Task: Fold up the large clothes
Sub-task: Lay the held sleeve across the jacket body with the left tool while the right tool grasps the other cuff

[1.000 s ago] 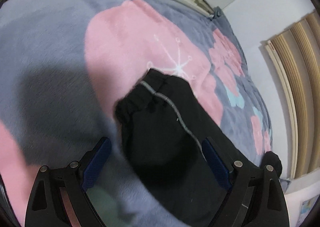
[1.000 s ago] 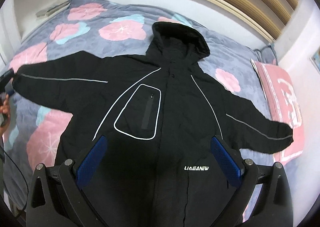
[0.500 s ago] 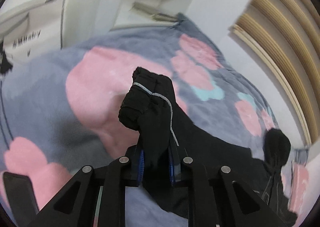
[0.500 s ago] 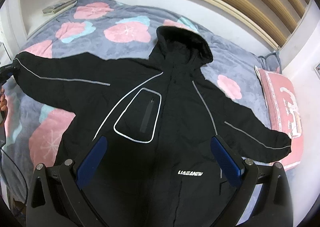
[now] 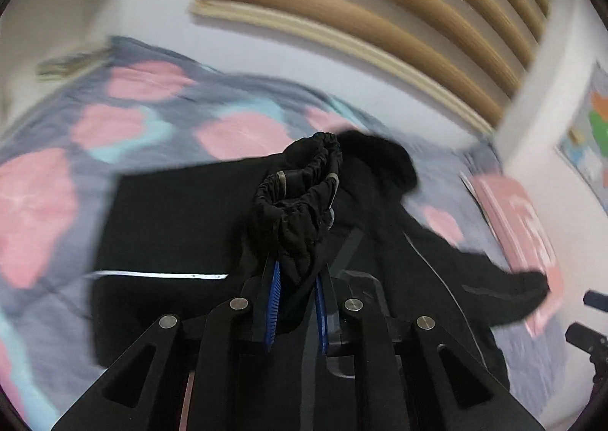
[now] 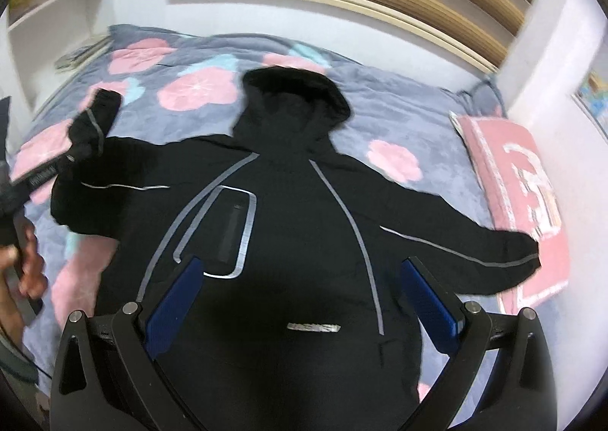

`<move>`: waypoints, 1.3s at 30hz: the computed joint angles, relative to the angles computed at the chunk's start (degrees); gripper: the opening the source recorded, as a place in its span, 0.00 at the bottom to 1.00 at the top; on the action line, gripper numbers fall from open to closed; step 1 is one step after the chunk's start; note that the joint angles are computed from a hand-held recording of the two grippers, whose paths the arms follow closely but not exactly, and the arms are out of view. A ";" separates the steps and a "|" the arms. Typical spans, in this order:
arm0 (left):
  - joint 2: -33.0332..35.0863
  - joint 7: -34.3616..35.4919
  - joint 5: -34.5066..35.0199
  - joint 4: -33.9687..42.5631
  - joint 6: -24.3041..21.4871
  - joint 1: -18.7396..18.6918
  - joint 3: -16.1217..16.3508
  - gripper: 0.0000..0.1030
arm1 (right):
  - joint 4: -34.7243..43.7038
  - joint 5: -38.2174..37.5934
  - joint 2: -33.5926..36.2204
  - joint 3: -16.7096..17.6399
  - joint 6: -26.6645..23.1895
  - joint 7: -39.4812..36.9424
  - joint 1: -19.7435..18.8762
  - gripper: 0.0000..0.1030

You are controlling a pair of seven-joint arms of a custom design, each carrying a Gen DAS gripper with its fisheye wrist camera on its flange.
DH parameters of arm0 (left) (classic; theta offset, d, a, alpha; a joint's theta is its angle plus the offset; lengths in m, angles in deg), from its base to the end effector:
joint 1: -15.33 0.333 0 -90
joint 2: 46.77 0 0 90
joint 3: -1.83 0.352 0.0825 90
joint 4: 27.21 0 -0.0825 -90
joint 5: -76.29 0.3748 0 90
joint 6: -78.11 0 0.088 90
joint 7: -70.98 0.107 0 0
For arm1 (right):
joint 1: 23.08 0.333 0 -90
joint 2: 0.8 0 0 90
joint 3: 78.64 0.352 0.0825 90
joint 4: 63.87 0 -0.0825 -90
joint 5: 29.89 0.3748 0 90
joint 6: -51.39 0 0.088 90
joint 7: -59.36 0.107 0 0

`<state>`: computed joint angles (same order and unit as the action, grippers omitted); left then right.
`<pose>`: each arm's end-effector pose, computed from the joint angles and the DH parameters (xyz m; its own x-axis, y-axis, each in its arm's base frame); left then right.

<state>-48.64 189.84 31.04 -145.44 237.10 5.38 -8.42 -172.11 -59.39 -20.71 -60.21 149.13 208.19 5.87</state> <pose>0.5499 -0.1706 0.5642 -0.3424 -0.8741 0.3445 -0.7289 0.0157 -0.6845 0.3086 0.3137 0.7021 -0.2329 -0.9522 0.1976 -0.8227 0.0846 -0.5621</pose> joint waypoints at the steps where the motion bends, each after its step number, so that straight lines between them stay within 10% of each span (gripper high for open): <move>1: 1.52 0.37 -0.15 1.04 -1.17 -0.60 -0.54 0.16 | -0.98 0.35 -0.69 -0.30 -0.12 0.14 -0.07 1.00; 9: 15.93 -9.52 11.97 7.45 -11.55 -2.08 -3.11 0.20 | -11.76 5.23 -5.54 -3.72 6.18 0.83 -1.05 1.00; 14: 12.34 -0.22 -3.13 7.20 -21.47 3.96 -5.67 0.38 | -16.49 8.29 -6.10 -6.62 20.85 -1.88 -1.74 1.00; 17: 6.98 5.20 -11.42 3.75 -25.32 5.21 -3.96 0.66 | -17.15 11.62 -1.28 -8.63 31.40 -5.74 -2.00 1.00; 23: -3.32 3.71 -9.86 -4.40 -23.36 4.90 1.26 0.66 | -14.93 28.11 13.13 -11.99 45.28 -17.90 -0.94 0.99; 26: -6.24 1.31 -6.08 -7.55 -19.44 5.12 2.36 0.66 | -14.37 40.23 18.56 -12.07 50.76 -23.16 -1.51 0.91; 29: -7.37 0.32 -2.53 -8.69 -17.17 5.32 3.47 0.66 | -14.41 55.14 21.54 -9.88 55.20 -31.67 -3.62 0.54; 39: -1.37 -8.40 8.74 0.25 -13.21 2.92 0.79 0.66 | -16.66 27.95 6.41 -10.61 47.99 -19.85 -6.02 0.35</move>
<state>-50.01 181.43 39.78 -145.19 223.89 8.30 -7.63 -188.76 -31.44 -14.30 -70.82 197.12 188.34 -0.15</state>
